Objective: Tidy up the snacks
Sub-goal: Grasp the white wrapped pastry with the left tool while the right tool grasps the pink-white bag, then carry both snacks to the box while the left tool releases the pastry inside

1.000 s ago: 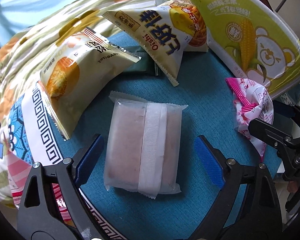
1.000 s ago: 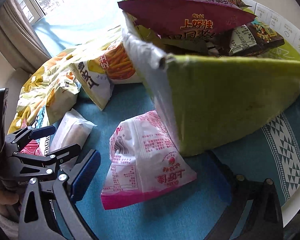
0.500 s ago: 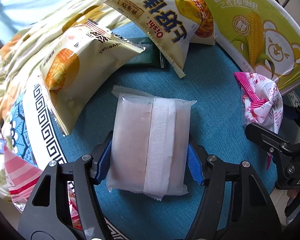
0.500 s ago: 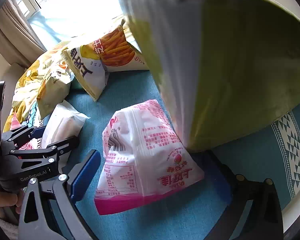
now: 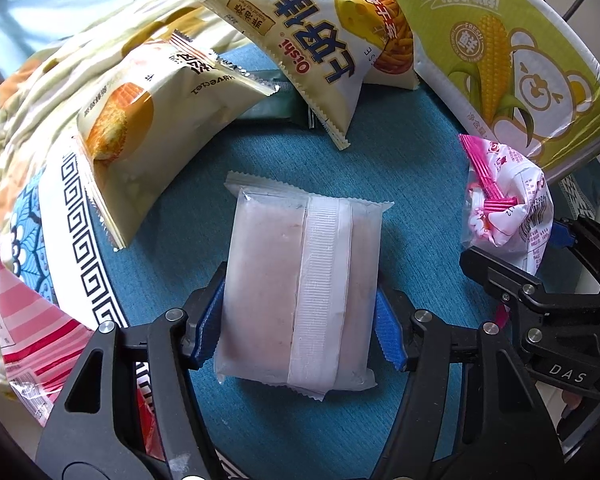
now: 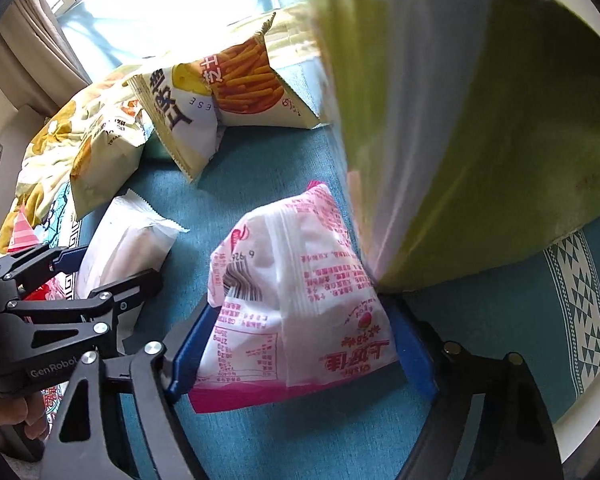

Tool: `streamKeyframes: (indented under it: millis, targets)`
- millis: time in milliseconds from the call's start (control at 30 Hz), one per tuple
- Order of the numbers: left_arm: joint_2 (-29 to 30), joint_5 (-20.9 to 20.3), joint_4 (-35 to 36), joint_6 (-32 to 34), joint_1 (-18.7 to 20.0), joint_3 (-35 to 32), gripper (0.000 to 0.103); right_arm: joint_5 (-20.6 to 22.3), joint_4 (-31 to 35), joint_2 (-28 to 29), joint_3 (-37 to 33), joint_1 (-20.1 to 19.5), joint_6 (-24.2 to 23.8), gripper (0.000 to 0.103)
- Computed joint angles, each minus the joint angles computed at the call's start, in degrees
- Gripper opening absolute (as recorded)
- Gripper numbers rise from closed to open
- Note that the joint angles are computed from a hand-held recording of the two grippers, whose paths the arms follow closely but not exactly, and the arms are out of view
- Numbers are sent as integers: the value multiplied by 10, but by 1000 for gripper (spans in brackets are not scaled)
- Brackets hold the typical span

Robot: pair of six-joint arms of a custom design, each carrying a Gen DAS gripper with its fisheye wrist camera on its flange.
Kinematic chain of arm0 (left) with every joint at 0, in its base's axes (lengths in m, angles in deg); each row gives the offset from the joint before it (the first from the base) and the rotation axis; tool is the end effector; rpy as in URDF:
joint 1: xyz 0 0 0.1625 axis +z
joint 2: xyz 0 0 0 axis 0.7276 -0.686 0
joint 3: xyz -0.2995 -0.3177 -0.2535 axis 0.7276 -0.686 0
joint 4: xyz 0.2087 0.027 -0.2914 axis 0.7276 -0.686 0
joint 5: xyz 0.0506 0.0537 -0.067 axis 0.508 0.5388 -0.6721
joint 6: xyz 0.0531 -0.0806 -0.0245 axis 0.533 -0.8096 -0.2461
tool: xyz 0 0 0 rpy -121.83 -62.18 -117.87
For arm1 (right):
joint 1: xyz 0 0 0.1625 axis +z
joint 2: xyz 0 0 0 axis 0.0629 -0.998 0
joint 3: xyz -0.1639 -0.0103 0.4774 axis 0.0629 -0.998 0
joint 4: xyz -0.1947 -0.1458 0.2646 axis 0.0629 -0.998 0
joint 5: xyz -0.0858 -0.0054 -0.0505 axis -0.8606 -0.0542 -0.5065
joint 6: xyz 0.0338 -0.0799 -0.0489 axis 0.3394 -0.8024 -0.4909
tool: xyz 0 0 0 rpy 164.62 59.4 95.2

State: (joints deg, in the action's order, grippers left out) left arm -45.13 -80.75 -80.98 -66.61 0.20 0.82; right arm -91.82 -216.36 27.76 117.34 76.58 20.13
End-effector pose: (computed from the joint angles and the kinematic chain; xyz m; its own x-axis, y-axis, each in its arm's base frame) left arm -0.3142 -0.6006 -0.1360 -0.5527 0.6930 -0.4628 0.6814 0.6956 0.2278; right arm -0.0089 -0.4855 0.1797 -0.7356 0.4327 0.5213 0.0460 0.7996 -0.5988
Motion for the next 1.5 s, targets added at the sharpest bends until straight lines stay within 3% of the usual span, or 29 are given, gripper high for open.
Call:
streamKeyframes:
  millis: [133,300,600,967,1167,1300,1400,1500]
  targets:
    - [-6,-10,4,-11,2,5,61,-20,-10,17,-8,19,-15,62]
    - [-19,-16,-6,-23,1,24,60,-21,7,9,-10,23,12,47]
    - [-44,-32,-6,-39,-11,34,60,-1,16,-24,6,27,4,44]
    - [-93,-52,-6,-68,-54,35,60,-20,42,-115,52,102,19,44]
    - [-89,-42,-22,-92,-93,11,60,-40,25,-185,74,133,-12,44]
    - [-66,-31,-28,-122,-118,-25,60,-35,46,-241,56,122,-63,44]
    - [-44,-31,-27,-165,-133,-53,60,-4,71,-284,43,88,-107,44]
    - [-13,-19,-8,-209,-145,-94,60,36,144,-334,19,44,-133,44]
